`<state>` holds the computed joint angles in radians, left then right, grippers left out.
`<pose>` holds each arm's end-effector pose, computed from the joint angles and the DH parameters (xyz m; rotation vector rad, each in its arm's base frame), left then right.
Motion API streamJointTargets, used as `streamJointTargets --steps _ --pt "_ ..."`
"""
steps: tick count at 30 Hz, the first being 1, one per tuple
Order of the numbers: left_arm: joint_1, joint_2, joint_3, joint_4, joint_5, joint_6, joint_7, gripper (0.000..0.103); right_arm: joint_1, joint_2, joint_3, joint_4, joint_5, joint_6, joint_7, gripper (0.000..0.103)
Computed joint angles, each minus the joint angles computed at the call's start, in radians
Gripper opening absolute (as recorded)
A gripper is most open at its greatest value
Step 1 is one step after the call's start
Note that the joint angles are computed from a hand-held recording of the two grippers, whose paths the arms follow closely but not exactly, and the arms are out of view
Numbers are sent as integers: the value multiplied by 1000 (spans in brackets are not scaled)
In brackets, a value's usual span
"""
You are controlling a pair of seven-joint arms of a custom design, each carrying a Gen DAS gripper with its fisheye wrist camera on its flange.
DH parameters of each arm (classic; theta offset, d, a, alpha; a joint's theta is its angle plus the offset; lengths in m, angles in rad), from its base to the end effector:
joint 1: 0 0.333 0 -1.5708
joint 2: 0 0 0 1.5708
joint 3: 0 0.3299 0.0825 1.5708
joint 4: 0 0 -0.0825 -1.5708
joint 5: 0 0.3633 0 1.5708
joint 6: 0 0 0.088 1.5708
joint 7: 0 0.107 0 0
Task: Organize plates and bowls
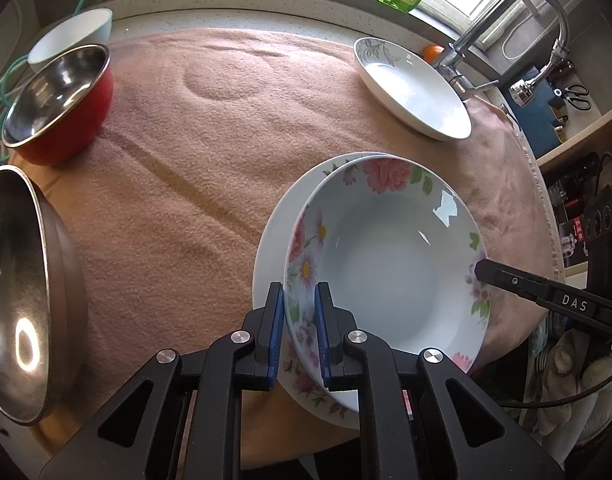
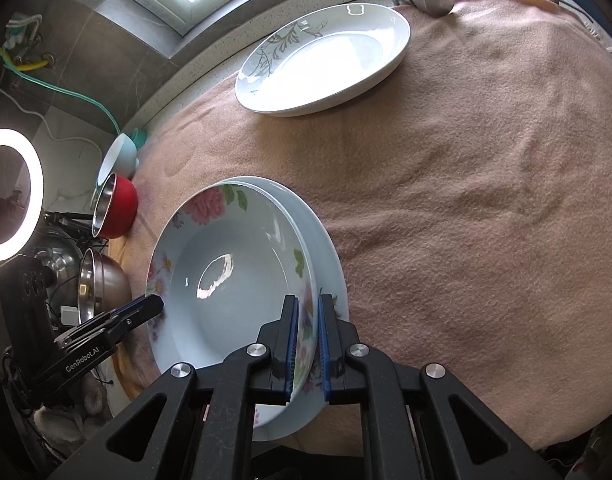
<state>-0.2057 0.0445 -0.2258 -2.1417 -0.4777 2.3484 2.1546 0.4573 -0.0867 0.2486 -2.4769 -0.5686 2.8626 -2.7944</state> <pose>0.4939 -0.2336 0.4272 1.2446 -2.6870 0.5823 0.3476 0.3365 0.3966 -1.1037 2.3591 -0.0458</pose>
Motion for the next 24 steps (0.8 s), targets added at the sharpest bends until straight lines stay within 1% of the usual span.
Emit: streamJointTargets --steps 4,8,11,18,24 --pt "0 0 0 1 0 -1 0 12 1 0 0 -4 1 4 -4 9" --pt "0 1 0 3 -4 -7 1 14 3 -1 -1 -4 11 -3 -15 9" --pt "1 1 1 3 -1 -8 0 14 2 0 -1 -5 11 4 -14 11" --pt "0 -3 1 1 2 -6 0 14 12 4 -3 5 37 -15 -52 11" --pt "1 -3 2 1 -2 -7 6 15 29 13 -3 31 64 -67 -92 12"
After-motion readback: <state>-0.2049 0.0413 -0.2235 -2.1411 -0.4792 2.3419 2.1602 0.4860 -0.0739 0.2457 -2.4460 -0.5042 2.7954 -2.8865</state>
